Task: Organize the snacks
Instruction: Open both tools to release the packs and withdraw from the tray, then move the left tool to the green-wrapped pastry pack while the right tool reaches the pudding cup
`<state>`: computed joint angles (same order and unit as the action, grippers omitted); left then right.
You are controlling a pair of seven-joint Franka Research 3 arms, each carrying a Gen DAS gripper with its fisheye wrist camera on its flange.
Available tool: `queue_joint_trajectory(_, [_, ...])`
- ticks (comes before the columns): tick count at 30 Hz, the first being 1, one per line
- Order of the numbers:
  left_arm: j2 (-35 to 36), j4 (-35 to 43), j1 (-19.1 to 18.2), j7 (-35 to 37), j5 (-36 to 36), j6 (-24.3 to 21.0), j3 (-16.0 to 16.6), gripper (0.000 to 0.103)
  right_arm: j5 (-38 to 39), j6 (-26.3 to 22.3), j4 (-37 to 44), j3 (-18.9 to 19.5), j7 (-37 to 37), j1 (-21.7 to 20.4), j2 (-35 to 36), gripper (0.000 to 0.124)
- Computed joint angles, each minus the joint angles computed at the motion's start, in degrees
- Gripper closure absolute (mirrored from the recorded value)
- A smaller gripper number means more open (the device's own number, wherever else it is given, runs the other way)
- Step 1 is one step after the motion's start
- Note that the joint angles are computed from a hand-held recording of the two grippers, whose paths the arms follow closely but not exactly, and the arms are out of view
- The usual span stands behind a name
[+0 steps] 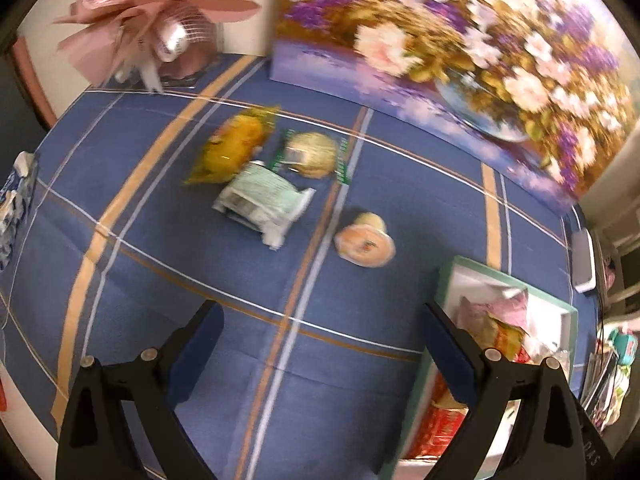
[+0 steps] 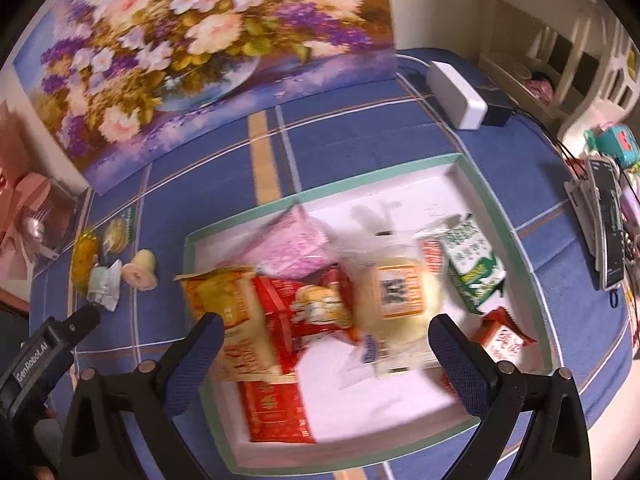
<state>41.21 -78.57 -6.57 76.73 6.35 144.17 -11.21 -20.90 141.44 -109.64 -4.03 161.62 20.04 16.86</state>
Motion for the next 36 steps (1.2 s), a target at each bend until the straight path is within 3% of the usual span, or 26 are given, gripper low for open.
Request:
queue_joint_trajectory(7, [-0.6,0.4,1.0,-1.4,2.2,0.2,2.3,0.006,1.1,-1.4,6.9,0.7,-2.7,1.9,4.5,0.021])
queue_joint_trajectory(22, [1.0,3.9,6.3,-2.1,-0.4,-2.3,2.8,0.006,4.9,-3.5,20.4,-0.1,-8.1,6.4,13.9,0.021])
queue_joint_trajectory(36, [10.7,18.1,6.8,2.1,-5.1,-7.7,0.1,0.006,9.3,1.4,29.2,-1.7,-12.6,7.1,22.3,0.021])
